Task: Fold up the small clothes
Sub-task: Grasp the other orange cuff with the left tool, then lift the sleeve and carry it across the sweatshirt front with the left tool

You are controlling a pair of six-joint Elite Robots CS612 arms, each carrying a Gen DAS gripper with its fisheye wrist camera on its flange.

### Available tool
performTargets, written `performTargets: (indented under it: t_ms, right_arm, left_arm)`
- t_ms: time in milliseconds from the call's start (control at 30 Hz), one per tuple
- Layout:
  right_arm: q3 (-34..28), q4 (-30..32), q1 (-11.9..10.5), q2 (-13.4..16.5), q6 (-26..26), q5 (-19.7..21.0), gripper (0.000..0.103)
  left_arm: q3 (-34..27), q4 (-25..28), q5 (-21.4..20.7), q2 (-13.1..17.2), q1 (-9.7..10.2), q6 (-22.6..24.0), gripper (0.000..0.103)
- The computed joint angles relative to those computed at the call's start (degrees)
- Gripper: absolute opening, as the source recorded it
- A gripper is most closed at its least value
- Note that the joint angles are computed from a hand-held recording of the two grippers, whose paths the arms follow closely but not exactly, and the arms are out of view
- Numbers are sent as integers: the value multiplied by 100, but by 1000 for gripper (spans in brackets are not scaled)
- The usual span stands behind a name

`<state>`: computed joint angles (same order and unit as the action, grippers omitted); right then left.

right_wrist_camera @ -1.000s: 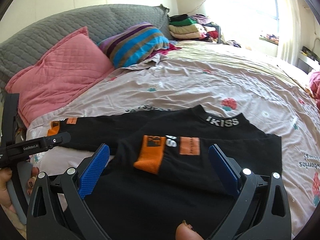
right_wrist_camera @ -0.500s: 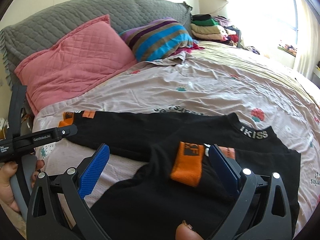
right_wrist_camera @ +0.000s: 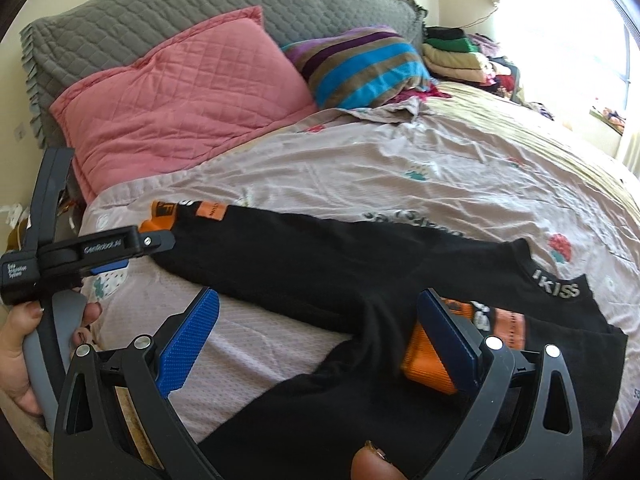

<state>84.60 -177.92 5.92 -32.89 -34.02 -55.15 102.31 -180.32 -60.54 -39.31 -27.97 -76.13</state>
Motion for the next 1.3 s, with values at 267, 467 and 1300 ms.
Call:
performTargets:
  t_ms: [267, 467, 1300]
  right_arm:
    - [-53, 337, 126, 31, -322, 87, 99]
    - [-123, 439, 125, 82, -155, 200, 99]
    - [-28, -78, -322, 142, 1115, 295, 99]
  left_arm:
    - [83, -219, -376, 72, 187, -429, 93]
    - [-16, -399, -673, 217, 343, -521, 69]
    - [-120, -1112, 780, 183, 52, 351, 5]
